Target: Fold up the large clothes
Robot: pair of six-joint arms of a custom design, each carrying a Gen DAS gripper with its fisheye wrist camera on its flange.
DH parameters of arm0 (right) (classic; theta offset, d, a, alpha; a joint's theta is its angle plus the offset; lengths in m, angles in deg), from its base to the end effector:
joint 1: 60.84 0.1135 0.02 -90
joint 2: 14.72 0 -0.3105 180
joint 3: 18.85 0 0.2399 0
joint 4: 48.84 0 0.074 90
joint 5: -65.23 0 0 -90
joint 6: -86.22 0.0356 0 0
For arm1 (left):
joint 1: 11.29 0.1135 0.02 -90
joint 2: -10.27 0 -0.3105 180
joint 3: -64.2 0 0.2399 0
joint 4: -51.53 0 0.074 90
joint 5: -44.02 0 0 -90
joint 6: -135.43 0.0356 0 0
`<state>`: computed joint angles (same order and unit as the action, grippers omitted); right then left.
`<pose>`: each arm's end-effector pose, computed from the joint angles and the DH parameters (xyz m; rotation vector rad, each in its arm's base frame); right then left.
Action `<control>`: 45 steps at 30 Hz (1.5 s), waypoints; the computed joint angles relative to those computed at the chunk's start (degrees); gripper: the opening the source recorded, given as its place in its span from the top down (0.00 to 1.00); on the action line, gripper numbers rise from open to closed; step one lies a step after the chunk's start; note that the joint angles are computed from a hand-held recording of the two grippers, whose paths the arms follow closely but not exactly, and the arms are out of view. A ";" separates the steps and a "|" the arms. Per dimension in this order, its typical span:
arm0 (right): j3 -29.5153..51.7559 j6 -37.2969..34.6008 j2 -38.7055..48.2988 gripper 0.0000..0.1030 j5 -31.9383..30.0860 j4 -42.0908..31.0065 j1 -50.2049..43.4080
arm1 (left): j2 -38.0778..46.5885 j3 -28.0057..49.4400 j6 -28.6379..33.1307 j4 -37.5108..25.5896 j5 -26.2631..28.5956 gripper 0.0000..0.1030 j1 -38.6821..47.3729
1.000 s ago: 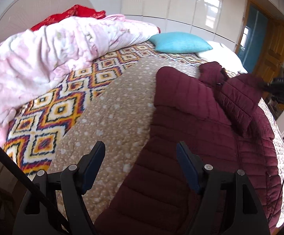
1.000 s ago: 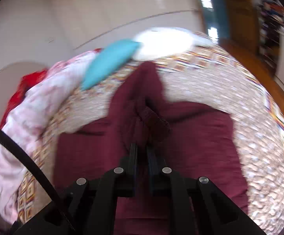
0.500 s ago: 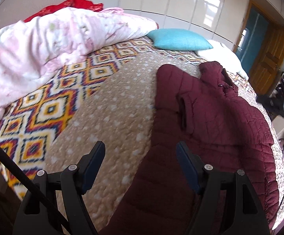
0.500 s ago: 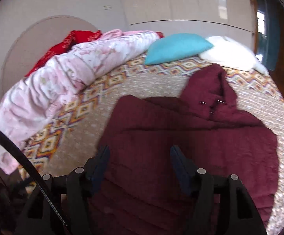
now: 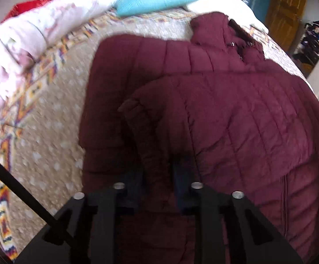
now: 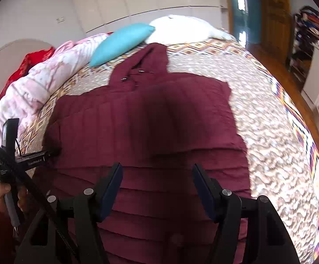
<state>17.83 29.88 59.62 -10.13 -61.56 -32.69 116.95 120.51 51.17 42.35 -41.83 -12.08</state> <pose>0.1764 0.0842 0.1824 0.2279 2.4090 0.1808 0.3176 -0.0070 0.1318 0.1741 2.6013 -0.0637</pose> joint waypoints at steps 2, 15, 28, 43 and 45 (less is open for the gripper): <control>-1.99 -1.02 -2.63 0.32 -1.61 0.07 -3.50 | -5.09 -2.00 -0.25 2.42 -0.96 0.81 -1.06; -3.25 -3.65 7.80 0.32 -5.49 13.57 -11.25 | 7.40 11.68 2.31 -0.39 -10.78 0.76 -2.71; -3.56 -1.64 12.88 0.32 -4.37 17.23 -10.71 | -5.86 -8.27 2.64 13.62 -8.91 0.33 -3.13; 16.28 1.33 30.61 0.30 2.39 4.53 -9.98 | 4.30 -21.16 -4.66 34.14 -5.23 0.21 -0.25; 16.78 2.00 32.60 0.28 4.93 5.93 -9.12 | 4.83 -21.56 -4.85 35.41 -6.28 0.20 -1.05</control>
